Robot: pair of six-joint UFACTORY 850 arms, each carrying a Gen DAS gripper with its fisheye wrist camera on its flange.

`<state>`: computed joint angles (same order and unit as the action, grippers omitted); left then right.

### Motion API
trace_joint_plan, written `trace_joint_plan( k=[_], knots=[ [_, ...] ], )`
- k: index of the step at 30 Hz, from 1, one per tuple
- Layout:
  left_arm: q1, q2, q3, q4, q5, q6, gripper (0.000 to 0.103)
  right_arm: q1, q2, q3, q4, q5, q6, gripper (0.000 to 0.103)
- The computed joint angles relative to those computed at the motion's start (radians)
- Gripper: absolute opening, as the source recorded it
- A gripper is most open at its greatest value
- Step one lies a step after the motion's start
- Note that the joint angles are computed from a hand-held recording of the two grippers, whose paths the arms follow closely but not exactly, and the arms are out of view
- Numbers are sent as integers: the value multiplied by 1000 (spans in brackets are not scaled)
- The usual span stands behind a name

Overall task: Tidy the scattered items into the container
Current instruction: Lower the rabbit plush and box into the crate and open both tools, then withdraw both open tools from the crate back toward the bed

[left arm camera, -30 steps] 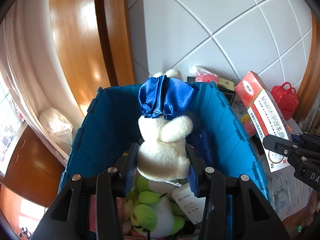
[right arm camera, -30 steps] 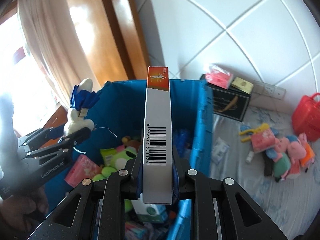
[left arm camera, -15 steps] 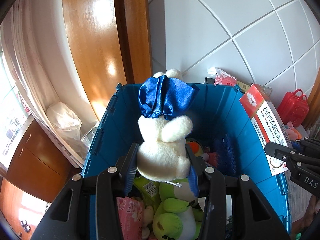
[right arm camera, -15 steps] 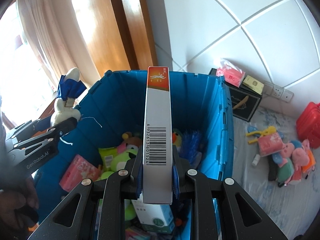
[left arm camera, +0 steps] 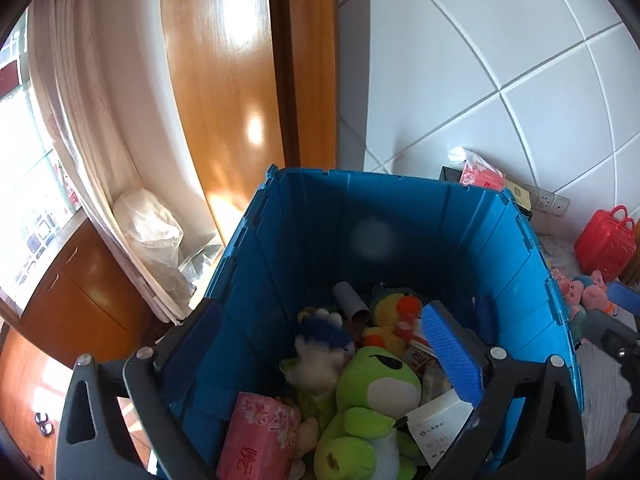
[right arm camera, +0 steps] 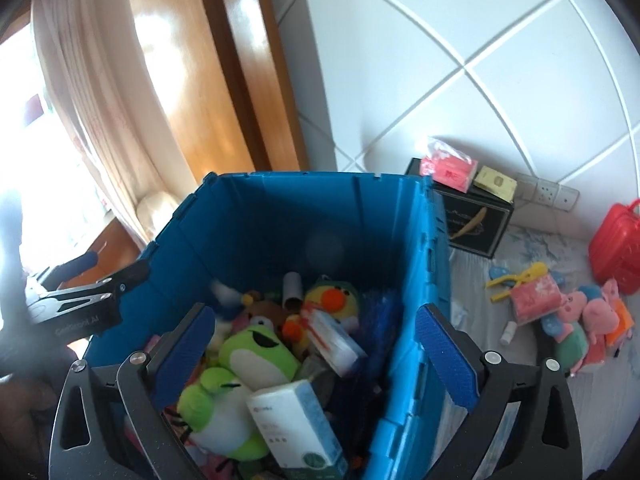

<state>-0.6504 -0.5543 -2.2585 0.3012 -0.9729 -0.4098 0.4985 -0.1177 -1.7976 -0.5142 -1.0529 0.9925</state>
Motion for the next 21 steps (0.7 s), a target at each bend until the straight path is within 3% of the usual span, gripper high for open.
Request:
trace_joint_plan(
  k=[7, 13, 18, 21],
  knots=[
    [-27, 27, 43, -3, 11, 14, 102, 24, 136, 158, -50, -2, 100, 102],
    [-100, 26, 35, 22, 7, -5, 102, 39, 258, 287, -83, -7, 186, 102],
    [-188, -29, -67, 69, -42, -30, 102, 22, 384, 395, -91, -19, 215, 102],
    [-244, -107, -205, 77, -108, -28, 102, -1, 476, 462, -89, -39, 217, 102]
  ],
)
